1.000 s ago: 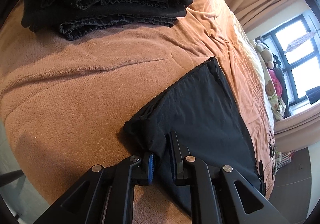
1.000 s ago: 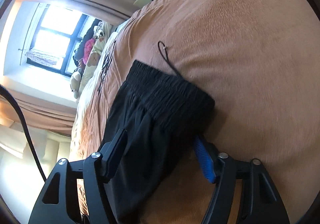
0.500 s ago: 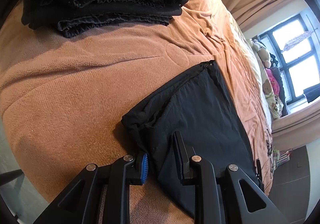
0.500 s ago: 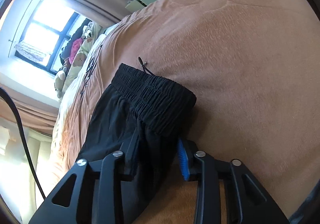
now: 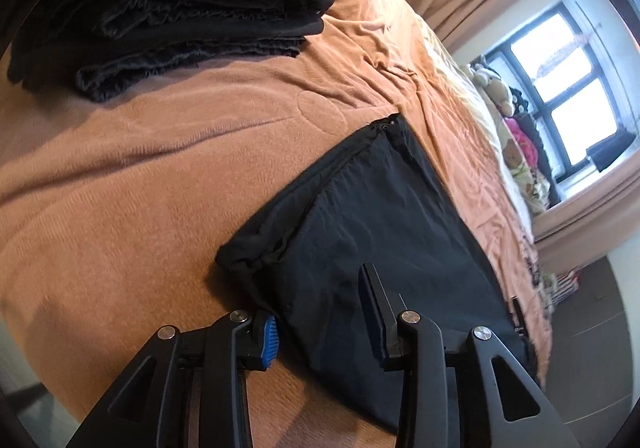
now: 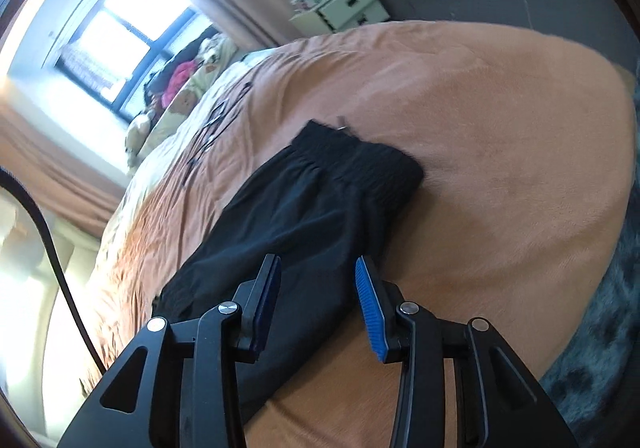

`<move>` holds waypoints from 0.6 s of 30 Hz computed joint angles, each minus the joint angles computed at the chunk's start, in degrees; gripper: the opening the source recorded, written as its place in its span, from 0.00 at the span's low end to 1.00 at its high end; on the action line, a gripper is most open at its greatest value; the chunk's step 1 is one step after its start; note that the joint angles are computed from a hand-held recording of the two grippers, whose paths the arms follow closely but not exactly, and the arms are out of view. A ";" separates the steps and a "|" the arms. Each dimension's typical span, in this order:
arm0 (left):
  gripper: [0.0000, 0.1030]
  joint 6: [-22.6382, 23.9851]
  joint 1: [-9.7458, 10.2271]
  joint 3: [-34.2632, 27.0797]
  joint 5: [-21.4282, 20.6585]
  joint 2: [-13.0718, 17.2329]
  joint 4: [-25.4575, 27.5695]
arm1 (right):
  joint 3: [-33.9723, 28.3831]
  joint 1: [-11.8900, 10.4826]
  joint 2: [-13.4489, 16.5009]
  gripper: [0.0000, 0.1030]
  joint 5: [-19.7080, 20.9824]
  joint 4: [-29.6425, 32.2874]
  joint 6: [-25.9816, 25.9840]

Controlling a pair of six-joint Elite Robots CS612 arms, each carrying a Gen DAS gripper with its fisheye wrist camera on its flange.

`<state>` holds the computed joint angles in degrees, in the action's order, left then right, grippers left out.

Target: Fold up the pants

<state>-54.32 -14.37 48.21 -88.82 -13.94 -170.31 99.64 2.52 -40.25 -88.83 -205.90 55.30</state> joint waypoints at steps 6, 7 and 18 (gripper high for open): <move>0.13 -3.89 0.67 0.66 0.53 -0.03 -0.46 | -2.17 2.07 0.18 0.36 1.88 1.67 -3.35; 0.13 -4.33 0.75 0.82 0.50 -0.06 -0.82 | -2.69 2.39 0.32 0.36 2.61 2.09 -4.20; 0.13 -7.41 1.39 2.87 -0.78 -0.53 -4.91 | -9.92 5.28 2.61 0.36 10.67 7.50 -12.31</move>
